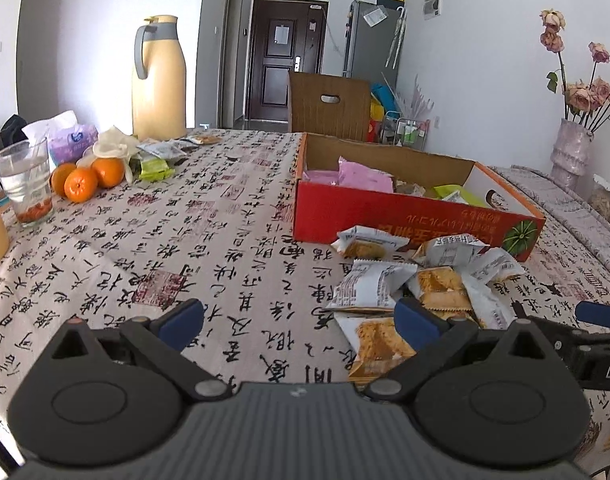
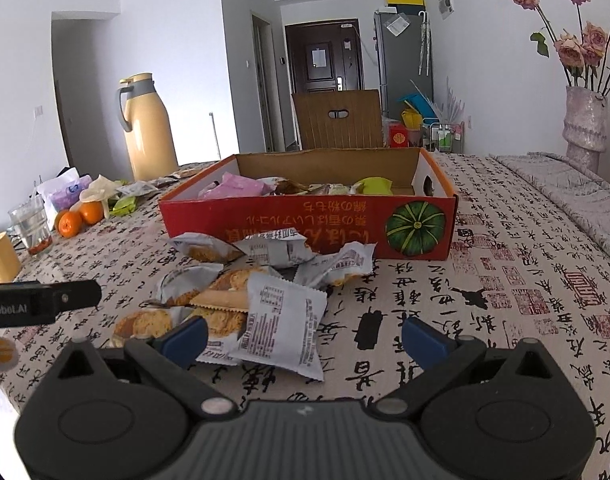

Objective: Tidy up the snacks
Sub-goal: 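Move both grippers back toward the remaining snack pile, then grasp a white printed packet with the right gripper while the left gripper grasps a cookie packet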

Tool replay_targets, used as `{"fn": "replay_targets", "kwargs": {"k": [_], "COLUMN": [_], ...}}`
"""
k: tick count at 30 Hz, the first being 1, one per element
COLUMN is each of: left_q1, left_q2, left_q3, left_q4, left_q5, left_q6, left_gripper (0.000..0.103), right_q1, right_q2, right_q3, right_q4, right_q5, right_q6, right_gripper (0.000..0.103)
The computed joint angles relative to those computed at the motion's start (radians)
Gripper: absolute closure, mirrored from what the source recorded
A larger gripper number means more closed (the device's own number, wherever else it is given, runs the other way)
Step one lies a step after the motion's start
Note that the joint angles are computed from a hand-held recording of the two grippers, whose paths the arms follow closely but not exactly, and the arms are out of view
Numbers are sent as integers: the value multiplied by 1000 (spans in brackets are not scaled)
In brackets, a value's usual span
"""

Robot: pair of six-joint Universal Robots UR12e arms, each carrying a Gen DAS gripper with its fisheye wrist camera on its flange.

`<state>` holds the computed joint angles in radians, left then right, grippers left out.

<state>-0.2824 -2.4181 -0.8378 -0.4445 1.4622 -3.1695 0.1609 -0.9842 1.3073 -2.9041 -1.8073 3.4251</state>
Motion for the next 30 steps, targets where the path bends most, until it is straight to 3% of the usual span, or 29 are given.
{"fn": "replay_targets", "kwargs": {"k": [12,17,21,22,25,30], "left_q1": [1,0,-1,-1,-1,-2], "left_q2": [-13,-20,-20,-20,-24,-28], "left_q3": [20,34,34,35,44,54], "left_q4": [-43,-64,-72,-73,-84,-101], "left_q5": [-3,3,8,9,2,-8], "left_q6": [1,1,3,3,-3,-3], "left_gripper": [0,0,0,0,0,0], "right_q1": [-2,-16,-31,-28,-31,-21], "right_q2": [34,57,65,66,59,51], "right_q3": [-53,-92,-103,-102,-88,-65], "right_q4": [52,91,129,127,106,53], "right_q5": [-18,38,107,94,121,80], "right_q6": [15,36,105,101,95,62], "right_gripper": [2,17,52,55,60,61]}}
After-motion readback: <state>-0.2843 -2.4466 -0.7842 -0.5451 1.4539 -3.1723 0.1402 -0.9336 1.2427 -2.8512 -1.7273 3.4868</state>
